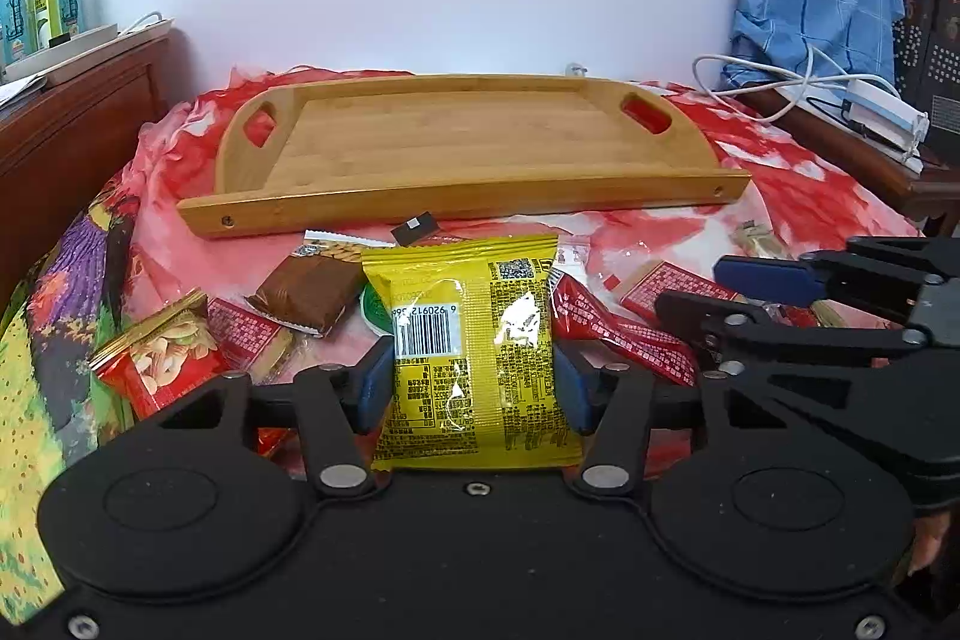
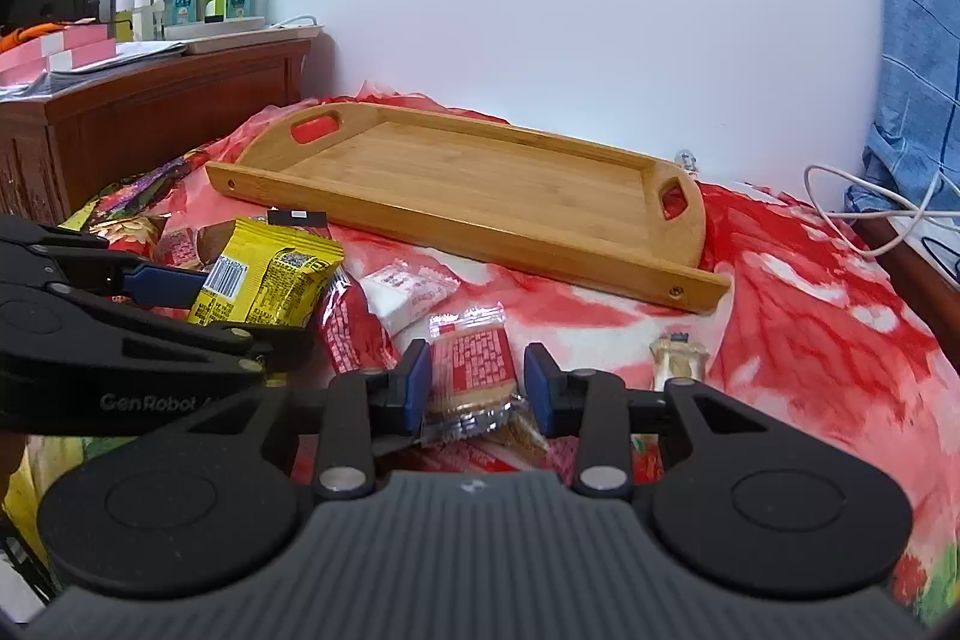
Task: Organize snacks
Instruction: 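Grasp the yellow biscuit packet with the left gripper while the right gripper grasps a red wafer packet, then carry the yellow packet with the left gripper while the right gripper carries the red wafer over the tray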
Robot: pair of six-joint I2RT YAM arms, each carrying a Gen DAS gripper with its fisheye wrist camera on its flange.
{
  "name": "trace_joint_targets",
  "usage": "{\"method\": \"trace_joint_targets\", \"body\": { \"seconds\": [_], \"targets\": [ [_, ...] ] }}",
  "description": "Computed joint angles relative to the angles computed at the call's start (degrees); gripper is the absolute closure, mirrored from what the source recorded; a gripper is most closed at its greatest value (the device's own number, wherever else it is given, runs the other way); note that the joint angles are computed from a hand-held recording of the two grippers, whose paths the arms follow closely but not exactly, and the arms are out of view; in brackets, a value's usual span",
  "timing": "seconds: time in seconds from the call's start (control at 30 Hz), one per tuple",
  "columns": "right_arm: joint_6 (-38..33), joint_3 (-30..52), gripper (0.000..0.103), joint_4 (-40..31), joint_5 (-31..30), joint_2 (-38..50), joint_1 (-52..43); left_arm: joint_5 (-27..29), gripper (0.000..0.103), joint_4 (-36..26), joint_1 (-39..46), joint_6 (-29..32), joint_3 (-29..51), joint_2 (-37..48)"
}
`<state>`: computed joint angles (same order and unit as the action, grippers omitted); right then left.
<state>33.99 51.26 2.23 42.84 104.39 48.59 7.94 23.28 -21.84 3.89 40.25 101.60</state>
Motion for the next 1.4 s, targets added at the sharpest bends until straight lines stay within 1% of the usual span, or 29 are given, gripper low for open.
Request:
{"method": "trace_joint_targets", "body": {
  "seconds": [0.13, 0.2, 0.23, 0.3, 0.33, 0.53, 0.63, 0.8, 0.9, 1.0, 1.07, 1.1, 1.13, 1.23, 1.4],
  "targets": [
    [-1.37, 0.79, 0.059, 0.65, -1.62, 0.91, -1.12, 0.14, 0.049, -0.13, 0.51, -0.28, 0.71, 0.79],
    [-1.36, 1.09, 0.059, 0.61, -2.08, 1.26, -1.51, 0.4, 0.048, -1.12, 0.68, -0.54, 1.72, 1.5],
    [-1.24, 1.22, 0.057, 0.49, -2.11, 1.41, -1.64, 0.76, 0.049, -1.59, 0.83, -0.86, 2.14, 1.81],
    [-0.97, 1.17, 0.056, 0.44, -1.93, 1.48, -1.7, 1.7, 0.052, -1.96, 1.21, -1.36, 2.52, 2.06],
    [-0.74, 1.12, 0.047, 0.35, -1.67, 1.49, -1.71, 1.86, 0.052, -2.06, 1.26, -1.5, 2.5, 1.95],
    [0.38, 0.8, 0.034, 0.45, -2.45, 1.27, -2.46, 2.14, 0.053, -3.29, 1.88, -1.47, 2.28, 0.17],
    [-0.23, 1.08, 0.03, 0.51, -2.61, 1.66, -2.33, 2.28, 0.053, -3.41, 2.14, -1.04, 1.87, -1.25],
    [-2.23, 2.45, 0.03, 0.46, -0.72, 3.33, -1.51, 1.64, 0.053, -4.46, 2.35, -0.69, 2.38, -2.12],
    [-2.91, 3.43, 0.032, -0.08, -1.25, 4.08, -1.71, 1.46, 0.053, -5.3, 2.67, -0.9, 2.83, -2.08],
    [-3.68, 4.26, 0.037, -0.47, -1.5, 4.82, -1.74, 1.22, 0.053, -6.17, 2.87, -1.24, 3.39, -2.04],
    [-3.97, 4.58, 0.051, -0.56, -0.93, 5.08, -1.53, 1.0, 0.053, -6.33, 2.93, -1.31, 3.66, -2.03],
    [-3.66, 4.67, 0.055, -0.68, -0.76, 5.13, -1.45, 0.9, 0.053, -6.5, 2.94, -1.37, 3.79, -2.09],
    [-3.23, 4.87, 0.064, -1.07, -0.82, 5.13, -1.47, 0.86, 0.053, -6.75, 2.98, -1.46, 4.01, -2.13],
    [-2.87, 4.1, 0.064, -0.15, -1.24, 4.39, -1.52, 0.82, 0.053, -7.45, 3.09, -1.76, 4.66, -2.26],
    [-2.83, 2.17, 0.065, 2.91, 1.67, 2.3, -0.57, 0.8, 0.053, -8.52, 3.23, -2.37, 5.63, -2.86]
  ]
}}
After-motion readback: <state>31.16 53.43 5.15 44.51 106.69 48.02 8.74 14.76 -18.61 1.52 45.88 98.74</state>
